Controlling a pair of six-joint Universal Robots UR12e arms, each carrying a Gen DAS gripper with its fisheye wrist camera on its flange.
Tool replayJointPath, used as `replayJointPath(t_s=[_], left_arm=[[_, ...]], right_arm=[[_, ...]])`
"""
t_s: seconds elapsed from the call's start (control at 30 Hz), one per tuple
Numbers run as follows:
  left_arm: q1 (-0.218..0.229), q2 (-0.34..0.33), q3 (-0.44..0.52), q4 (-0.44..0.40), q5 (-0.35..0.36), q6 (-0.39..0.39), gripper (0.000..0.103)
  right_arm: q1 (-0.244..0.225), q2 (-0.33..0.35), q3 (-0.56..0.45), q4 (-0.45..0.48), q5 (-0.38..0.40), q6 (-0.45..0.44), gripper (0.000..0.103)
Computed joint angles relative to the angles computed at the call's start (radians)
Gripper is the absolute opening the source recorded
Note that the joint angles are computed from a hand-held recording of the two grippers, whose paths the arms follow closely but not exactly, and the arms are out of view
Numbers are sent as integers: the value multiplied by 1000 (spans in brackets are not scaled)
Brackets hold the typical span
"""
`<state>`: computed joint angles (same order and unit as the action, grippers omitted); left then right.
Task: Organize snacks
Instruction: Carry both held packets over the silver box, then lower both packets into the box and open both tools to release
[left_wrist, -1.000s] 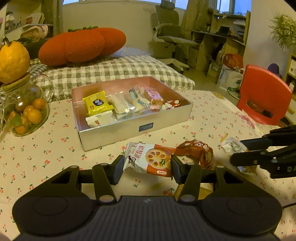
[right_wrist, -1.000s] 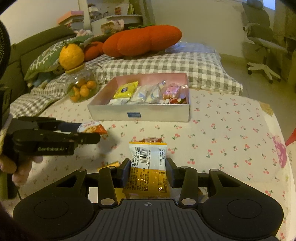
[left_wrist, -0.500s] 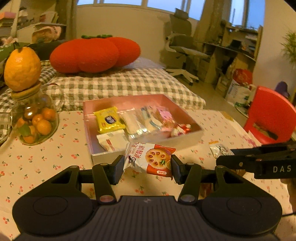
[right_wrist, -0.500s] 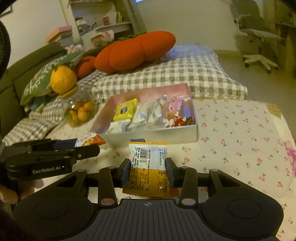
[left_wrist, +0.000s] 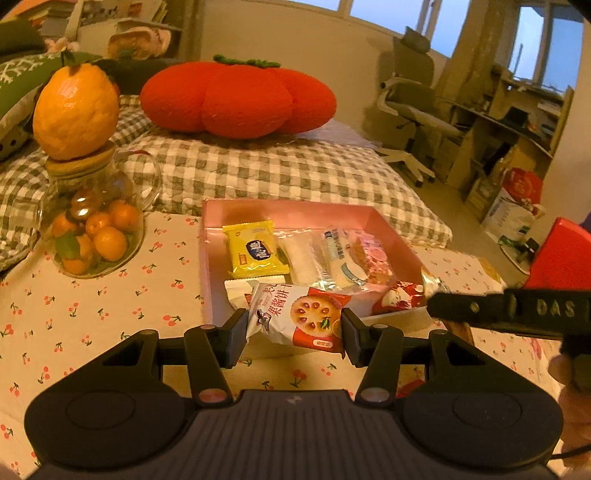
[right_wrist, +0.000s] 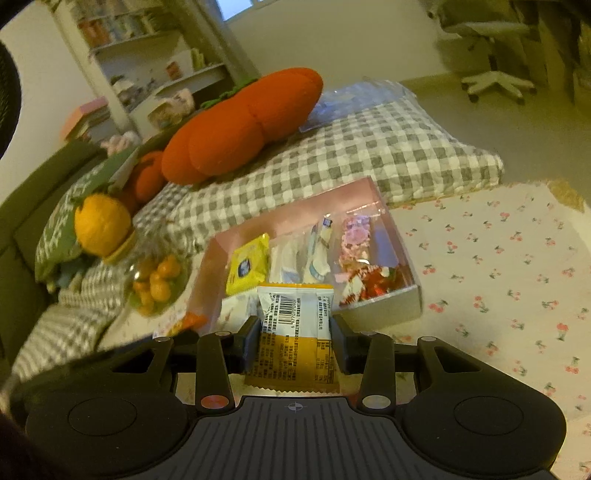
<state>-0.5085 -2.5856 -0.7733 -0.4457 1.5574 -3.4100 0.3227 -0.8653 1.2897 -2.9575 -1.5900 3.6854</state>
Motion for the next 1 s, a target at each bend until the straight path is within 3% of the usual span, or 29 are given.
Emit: replayJointPath(t_s=[0.4, 0.63, 0.67, 0.73, 1.0], left_arm=[[5, -10, 23, -37, -1, -47, 49], [7, -19, 37, -52, 3, -56, 49], [7, -21, 40, -56, 4, -56, 49], [7, -27, 53, -67, 9, -52, 49], [4, -77, 145, -97, 33, -43, 50]], right_arm=[[-14, 94, -127, 29, 13, 181, 40], [-19, 111, -151, 60, 47, 201, 45], [-20, 109, -150, 66, 50, 201, 54], [-20, 106, -145, 66, 46, 210, 61], [-21, 89, -124, 53, 18, 196, 63]])
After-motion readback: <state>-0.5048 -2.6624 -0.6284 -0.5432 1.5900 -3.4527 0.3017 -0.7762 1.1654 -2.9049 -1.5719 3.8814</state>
